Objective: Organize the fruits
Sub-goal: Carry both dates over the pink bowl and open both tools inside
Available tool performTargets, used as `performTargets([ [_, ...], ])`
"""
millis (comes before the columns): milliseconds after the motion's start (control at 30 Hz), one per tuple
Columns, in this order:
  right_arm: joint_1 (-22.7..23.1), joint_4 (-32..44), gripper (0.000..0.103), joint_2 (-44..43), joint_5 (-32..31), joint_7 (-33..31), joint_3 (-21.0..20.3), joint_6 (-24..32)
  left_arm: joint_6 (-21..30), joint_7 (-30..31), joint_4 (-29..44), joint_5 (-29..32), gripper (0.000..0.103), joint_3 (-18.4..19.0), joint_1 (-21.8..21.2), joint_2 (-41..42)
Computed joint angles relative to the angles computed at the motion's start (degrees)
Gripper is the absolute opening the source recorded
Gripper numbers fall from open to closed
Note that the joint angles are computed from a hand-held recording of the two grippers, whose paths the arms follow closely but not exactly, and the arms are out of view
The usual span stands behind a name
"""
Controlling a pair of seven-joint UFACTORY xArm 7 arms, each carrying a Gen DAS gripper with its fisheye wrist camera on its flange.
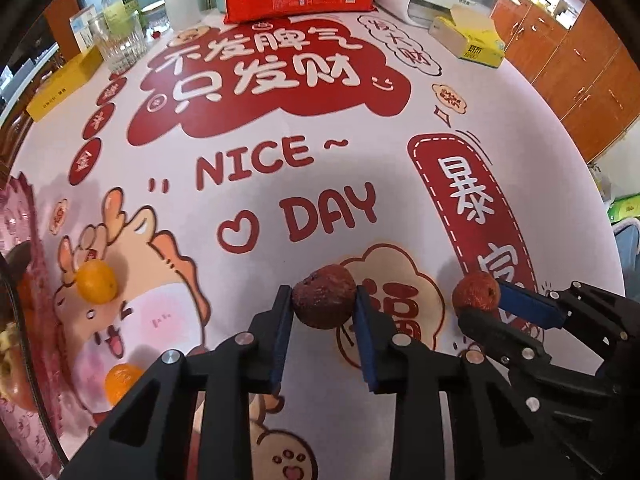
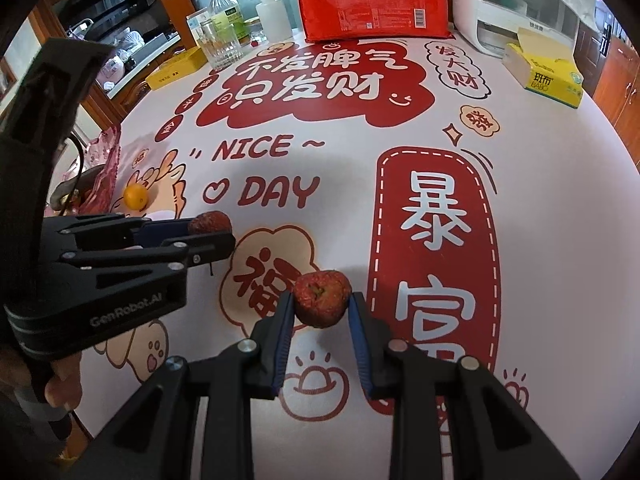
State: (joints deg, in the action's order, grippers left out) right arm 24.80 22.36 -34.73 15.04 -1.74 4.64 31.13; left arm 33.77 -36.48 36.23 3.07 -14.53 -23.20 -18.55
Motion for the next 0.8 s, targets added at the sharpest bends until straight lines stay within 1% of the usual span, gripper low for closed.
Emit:
performTargets([
  [200, 1.15, 0.66, 0.028, -3.25, -0.13, 1.42, 1.32, 1.41, 6.39, 0.45, -0.66, -0.9, 0.028, 0.02, -0.5, -7.58],
  [333, 2.73, 1.98, 0.028, -5.51, -0.44, 2.81, 2.74, 2.36, 11.63, 1.38, -2.29, -1.4, 0.028, 0.29, -0.49, -16.13],
  [467, 4.02, 4.12, 0.028, -6.9, -1.71, 5.5, 5.51, 2.99, 16.07, 2.66, -3.56, -1.63, 0.028, 0.77, 0.36, -23.52],
  [633, 6.37, 7.47, 0.028, -6.73, -3.18, 8.66, 8.6, 2.96, 23.03, 4.64, -5.2, -0.6, 0.028, 0.98, 2.55, -34.0],
  [800, 8.33, 12.01, 0.028, -4.01, -4.74, 12.53, 12.16, 2.04, 29.85, 7.71, -6.91, 0.87, 0.028, 2.46, 5.85, -44.51],
])
